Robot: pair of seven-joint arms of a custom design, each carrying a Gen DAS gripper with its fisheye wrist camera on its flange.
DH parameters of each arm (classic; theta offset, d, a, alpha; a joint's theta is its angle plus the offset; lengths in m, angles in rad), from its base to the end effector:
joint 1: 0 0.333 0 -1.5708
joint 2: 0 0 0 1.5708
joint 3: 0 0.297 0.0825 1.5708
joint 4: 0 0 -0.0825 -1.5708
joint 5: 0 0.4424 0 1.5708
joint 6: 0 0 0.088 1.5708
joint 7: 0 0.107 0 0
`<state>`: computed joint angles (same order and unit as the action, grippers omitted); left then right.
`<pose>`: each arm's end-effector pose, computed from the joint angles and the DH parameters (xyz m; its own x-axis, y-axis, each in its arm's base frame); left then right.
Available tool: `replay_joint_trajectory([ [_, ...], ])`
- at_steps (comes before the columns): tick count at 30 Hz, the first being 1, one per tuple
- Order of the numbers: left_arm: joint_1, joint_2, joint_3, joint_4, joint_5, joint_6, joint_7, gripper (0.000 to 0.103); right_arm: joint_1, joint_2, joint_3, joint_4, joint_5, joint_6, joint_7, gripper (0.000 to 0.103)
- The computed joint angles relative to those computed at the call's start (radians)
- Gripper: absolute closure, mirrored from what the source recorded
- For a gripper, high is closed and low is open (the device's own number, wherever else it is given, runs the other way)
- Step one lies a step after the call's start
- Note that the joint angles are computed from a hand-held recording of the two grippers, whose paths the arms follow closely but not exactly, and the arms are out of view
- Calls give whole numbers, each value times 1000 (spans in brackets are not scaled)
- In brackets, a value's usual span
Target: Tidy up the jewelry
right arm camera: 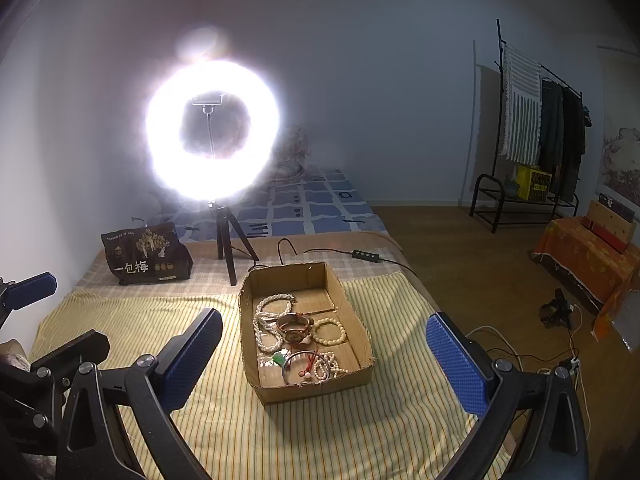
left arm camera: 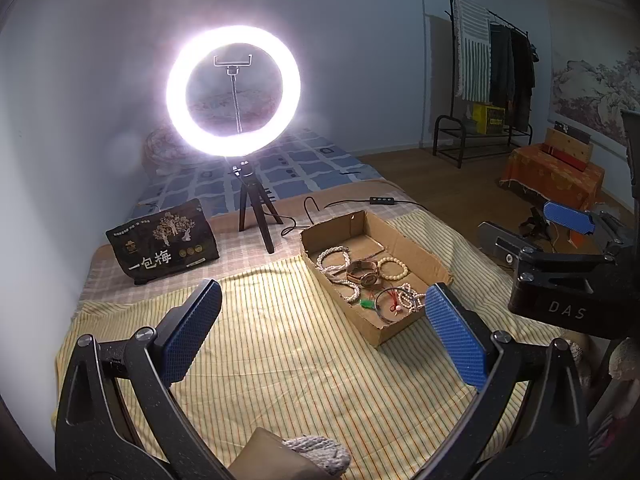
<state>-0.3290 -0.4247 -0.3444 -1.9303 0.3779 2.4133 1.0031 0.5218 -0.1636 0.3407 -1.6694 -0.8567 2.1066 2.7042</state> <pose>0.3959 -0.3662 0.7371 -0.2774 -0.9593 -0.0532 -0.5130 0.1947 -0.8360 0.4062 0.4483 0.7240 -0.0343 -0.9994 0.0079 -0.4976 0.0102 -0.8673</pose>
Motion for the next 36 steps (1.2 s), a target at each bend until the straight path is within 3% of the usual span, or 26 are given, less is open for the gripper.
replay_joint_trajectory([
  [32, -8, -11, 10, -12, -33, 1, 13, 0, 9, 11, -6, 9, 9, -3, -3, 0],
  [36, 12, -21, -7, -23, 5, 13, -17, 0, 10, 12, -6, 10, 9, -4, -4, 0],
])
